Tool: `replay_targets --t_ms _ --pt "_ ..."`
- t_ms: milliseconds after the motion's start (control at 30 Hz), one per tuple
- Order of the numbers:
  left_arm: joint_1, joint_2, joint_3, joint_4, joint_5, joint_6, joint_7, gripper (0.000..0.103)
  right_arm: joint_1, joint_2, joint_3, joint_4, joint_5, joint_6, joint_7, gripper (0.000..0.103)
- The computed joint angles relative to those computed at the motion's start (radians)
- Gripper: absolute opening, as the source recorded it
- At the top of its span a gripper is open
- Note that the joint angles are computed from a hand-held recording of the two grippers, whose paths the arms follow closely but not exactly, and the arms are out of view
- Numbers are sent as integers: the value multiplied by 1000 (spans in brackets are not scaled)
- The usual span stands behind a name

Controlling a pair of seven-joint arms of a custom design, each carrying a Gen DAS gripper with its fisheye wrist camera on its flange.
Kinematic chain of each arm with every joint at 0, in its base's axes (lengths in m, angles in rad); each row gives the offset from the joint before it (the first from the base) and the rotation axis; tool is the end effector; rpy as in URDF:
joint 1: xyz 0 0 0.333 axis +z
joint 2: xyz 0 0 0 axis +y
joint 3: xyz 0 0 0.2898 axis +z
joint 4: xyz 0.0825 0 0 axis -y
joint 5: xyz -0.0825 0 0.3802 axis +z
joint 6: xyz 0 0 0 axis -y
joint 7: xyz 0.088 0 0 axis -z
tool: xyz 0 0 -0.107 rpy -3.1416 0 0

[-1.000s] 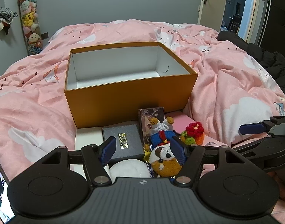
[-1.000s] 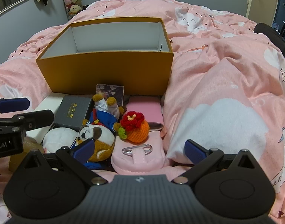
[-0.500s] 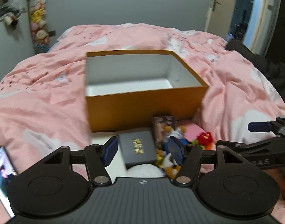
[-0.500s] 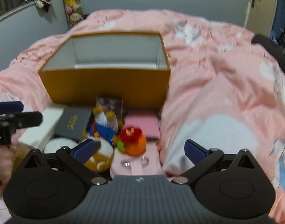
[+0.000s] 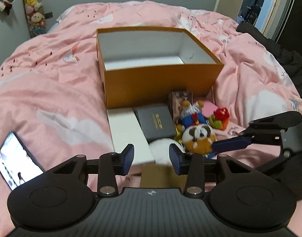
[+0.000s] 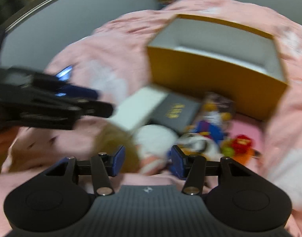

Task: Organize objects
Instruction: 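Move both tools toward the items lying in front of the orange box, then grasp the small gold box with the right tool while the left tool grasps the white glasses case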

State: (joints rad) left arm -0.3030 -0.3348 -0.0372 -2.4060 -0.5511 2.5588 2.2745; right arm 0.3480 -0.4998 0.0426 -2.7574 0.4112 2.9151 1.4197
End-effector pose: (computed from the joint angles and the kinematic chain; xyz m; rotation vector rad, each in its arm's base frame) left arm 0.4574 -0.1545 0.4686 -1.2576 2.5534 -0.8735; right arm 0.3901 0.1334 0.4150 -1.9073 1.6022 -0.3164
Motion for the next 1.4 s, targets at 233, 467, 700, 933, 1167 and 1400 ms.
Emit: replay_targets --t_ms 233,467,700,933,1167,1400 --pt "14 9 -5 -15 20 -13 -22 40 74 45 -60 48 44 -70 -122 55" --pt "19 17 1 -11 -8 14 -23 39 93 168 -70 128 162 -66 -280 71" --pt "27 31 -7 -1 4 71 -63 39 93 199 -47 138 300 -9 -399 69" --pt "24 74 -14 35 19 96 -89 41 10 91 7 44 217 67 -207 55" --pt "71 203 -55 162 55 81 -185 63 -21 102 -59 64 155 119 -74 28" --pt "145 333 -106 290 141 -47 -334 64 33 210 -167 194 274 68 -158 6"
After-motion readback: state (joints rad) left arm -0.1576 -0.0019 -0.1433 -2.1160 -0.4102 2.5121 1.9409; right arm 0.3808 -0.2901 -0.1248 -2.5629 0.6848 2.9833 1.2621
